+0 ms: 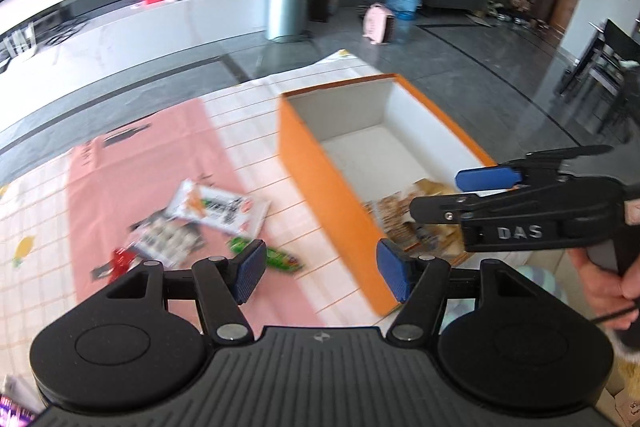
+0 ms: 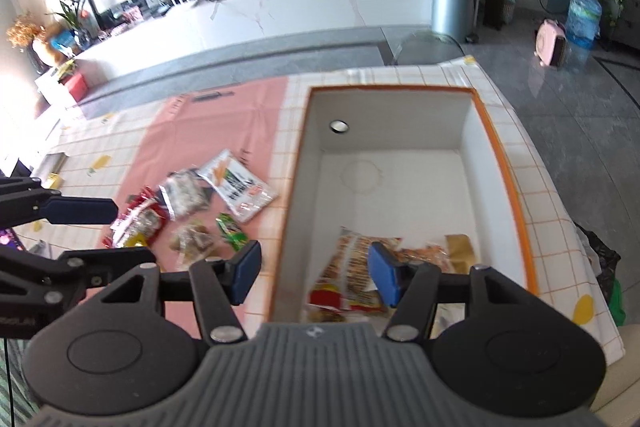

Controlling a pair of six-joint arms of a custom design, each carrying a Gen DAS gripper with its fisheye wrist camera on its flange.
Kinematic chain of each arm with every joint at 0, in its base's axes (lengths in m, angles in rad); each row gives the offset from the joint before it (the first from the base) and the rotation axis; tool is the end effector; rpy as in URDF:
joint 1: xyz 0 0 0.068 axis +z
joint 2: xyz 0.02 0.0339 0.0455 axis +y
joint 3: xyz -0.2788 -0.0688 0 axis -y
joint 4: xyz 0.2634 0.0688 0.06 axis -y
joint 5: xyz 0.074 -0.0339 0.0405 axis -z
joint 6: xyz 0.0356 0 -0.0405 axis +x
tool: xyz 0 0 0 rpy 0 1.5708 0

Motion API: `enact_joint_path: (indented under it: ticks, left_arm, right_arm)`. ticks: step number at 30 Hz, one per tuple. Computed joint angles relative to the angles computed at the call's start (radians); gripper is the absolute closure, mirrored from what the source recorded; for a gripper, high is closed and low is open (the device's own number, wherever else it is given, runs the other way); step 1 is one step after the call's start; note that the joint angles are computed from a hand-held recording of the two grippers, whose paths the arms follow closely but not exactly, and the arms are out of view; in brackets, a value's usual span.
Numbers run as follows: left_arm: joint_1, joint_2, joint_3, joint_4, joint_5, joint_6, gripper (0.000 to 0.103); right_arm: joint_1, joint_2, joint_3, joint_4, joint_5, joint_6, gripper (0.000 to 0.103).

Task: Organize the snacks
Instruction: 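Move both tools back over the remaining snacks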

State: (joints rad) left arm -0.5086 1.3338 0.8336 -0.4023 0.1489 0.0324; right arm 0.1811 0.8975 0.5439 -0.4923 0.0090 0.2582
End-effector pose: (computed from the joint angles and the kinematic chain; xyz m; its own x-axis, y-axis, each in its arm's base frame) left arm 0.2438 -0.1420 0.2251 -0.6670 0.4085 -0.6231 0.5838 0.8062 -0.0963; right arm 0.1837 0.0333 0.2145 -0.7564 0.1211 -0.6428 0.0196 0.9865 0.1628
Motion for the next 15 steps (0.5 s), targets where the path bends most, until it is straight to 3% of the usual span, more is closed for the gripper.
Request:
enact_joint_path:
  ticks: [5,11,15]
  left_arm:
    - [0.094,-0.041,-0.051,-0.024,0.019,0.024,0.029]
    - [0.242,-0.058,-0.065,-0.083,0.059,0.106,0.029]
    - [0.352,-0.056,-0.093,-0.077,0.107,0.164,0.029]
  right_arm:
    - [0.261,-0.019,-0.053,0.083,0.151,0.182,0.041]
    - [0.524,0.128,-0.058,0.229,0.375,0.307,0.042]
    - [0.602,0.250,-0.061,0.339,0.434,0.346,0.042]
